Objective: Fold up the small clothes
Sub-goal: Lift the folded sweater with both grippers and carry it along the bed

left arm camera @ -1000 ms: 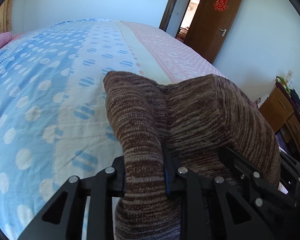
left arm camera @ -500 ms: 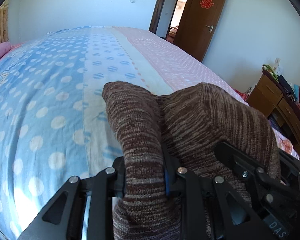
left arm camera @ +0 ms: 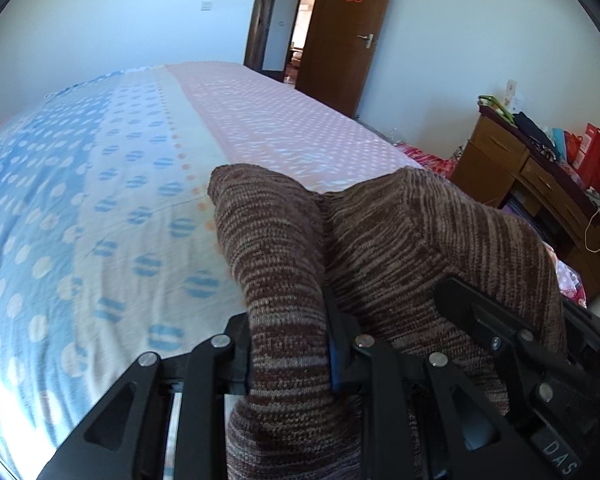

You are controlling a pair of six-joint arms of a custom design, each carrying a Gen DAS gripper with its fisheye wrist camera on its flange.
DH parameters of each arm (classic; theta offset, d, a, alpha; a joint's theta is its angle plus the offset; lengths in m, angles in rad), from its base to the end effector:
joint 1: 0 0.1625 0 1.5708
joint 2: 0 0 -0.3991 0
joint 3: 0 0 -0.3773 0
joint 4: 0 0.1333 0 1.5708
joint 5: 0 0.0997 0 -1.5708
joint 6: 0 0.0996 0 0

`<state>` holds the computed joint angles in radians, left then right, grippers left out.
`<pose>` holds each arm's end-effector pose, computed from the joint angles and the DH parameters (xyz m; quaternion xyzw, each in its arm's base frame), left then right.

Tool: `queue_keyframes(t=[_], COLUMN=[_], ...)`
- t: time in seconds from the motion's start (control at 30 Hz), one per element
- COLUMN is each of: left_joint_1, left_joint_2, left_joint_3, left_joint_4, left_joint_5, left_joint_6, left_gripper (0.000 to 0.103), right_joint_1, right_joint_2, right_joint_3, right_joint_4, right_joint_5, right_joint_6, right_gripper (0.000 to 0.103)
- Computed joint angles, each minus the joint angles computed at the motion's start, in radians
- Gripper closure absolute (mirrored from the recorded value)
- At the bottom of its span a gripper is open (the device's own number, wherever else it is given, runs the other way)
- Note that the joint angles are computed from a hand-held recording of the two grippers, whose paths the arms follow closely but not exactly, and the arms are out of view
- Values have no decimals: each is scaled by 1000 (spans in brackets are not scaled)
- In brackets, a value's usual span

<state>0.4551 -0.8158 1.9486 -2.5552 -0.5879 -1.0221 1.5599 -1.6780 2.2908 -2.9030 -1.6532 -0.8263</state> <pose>-0.3756 -0.4245 0.0421 0.0761 0.8766 -0.3811 0.2837 0.1207 -0.4077 0.3333 0.3575 -0.8643 0.3057 0.1782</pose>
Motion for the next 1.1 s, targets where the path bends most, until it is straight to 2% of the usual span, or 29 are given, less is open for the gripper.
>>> queue_keyframes(t=[0.2, 0.37, 0.5, 0.6, 0.67, 0.8, 0.87, 0.93, 1.0, 1.07, 1.1], left_joint_1=[12, 30, 53, 76, 97, 163, 190, 197, 200, 202, 207], left_joint_2=[96, 173, 251, 323, 365, 423, 432, 424, 407, 387, 372], left_joint_3=[-110, -205, -300, -388, -446, -566, -587, -557, -525, -504, -489], left_joint_4=[-77, -132, -199, -264, -252, -78, -8, -64, -95, -83, -96], left_joint_5=[2, 2, 18, 24, 29, -12, -37, -47, -58, -64, -95], left_joint_6=[158, 273, 381, 473, 486, 433, 390, 394, 398, 366, 352], left_gripper=[77, 77, 77, 77, 77, 77, 75, 68, 61, 47, 47], right_joint_1=[-47, -73, -77, -87, -95, -122, -137, -154, -175, -183, -187], right_joint_2=[-29, -16, 53, 116, 163, 277, 308, 320, 304, 304, 298], right_joint_3=[-48, -88, -124, -163, -200, -324, -356, -365, -386, -406, -415], right_joint_4=[-15, -66, -189, -273, -297, -210, -175, -155, -83, -31, 9], right_joint_5=[21, 28, 7, -17, -36, -101, -127, -133, -88, -80, -79], right_joint_6=[-24, -60, -104, -110, -94, -1, 36, 65, 115, 140, 158], right_gripper=[78, 78, 78, 78, 78, 78, 78, 78, 77, 74, 70])
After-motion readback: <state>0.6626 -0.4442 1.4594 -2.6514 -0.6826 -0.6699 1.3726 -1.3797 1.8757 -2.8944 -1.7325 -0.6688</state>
